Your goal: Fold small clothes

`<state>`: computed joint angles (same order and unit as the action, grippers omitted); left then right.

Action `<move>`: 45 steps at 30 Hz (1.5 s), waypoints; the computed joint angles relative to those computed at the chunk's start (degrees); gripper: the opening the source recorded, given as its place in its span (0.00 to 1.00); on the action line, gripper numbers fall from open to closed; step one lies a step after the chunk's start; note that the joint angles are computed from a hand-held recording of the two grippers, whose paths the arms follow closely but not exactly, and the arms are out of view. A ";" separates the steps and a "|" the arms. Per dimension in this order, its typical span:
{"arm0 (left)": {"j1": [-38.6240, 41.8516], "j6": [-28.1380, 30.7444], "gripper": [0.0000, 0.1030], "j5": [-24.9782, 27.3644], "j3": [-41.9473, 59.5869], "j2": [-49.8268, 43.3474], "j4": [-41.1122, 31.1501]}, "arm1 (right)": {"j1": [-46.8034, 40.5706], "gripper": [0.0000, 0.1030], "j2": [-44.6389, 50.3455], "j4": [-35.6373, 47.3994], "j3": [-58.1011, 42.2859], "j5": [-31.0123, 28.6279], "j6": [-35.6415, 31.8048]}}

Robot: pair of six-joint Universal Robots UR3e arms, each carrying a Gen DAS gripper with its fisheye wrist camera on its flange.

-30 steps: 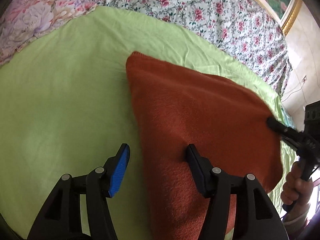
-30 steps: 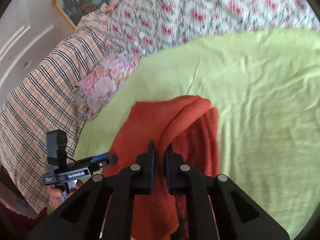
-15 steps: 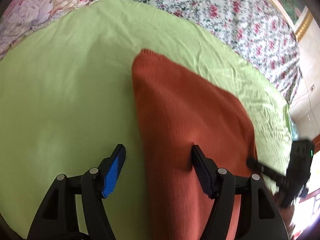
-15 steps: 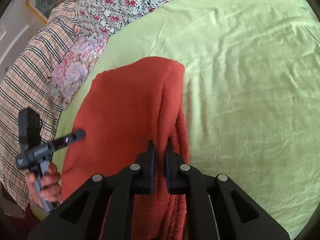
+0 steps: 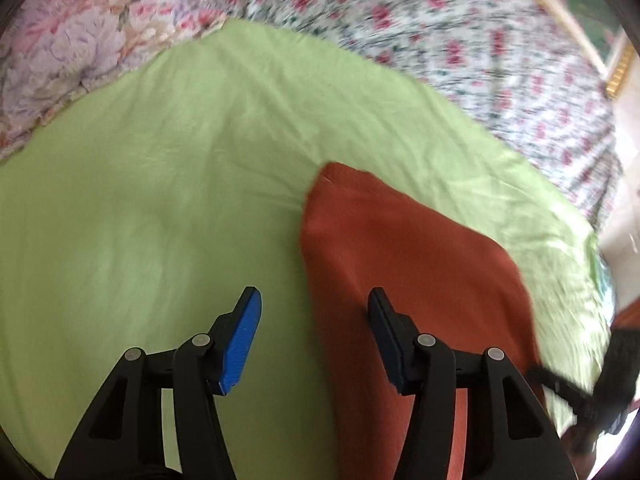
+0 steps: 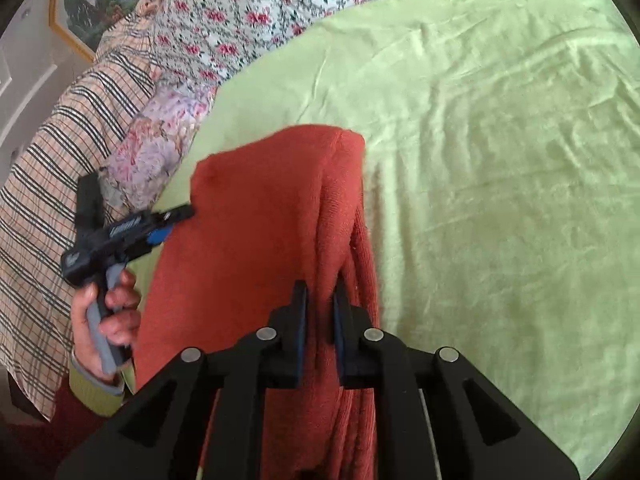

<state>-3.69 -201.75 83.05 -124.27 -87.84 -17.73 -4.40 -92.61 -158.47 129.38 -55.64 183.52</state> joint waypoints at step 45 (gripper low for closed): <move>-40.76 -19.36 0.12 23.56 -20.12 20.46 -3.85 | -3.21 0.04 -31.89 22.44 15.43 -4.99 -12.03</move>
<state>-44.44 -221.10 106.61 -144.40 -67.38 -21.57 -7.61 -124.50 -136.03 144.81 -60.62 171.49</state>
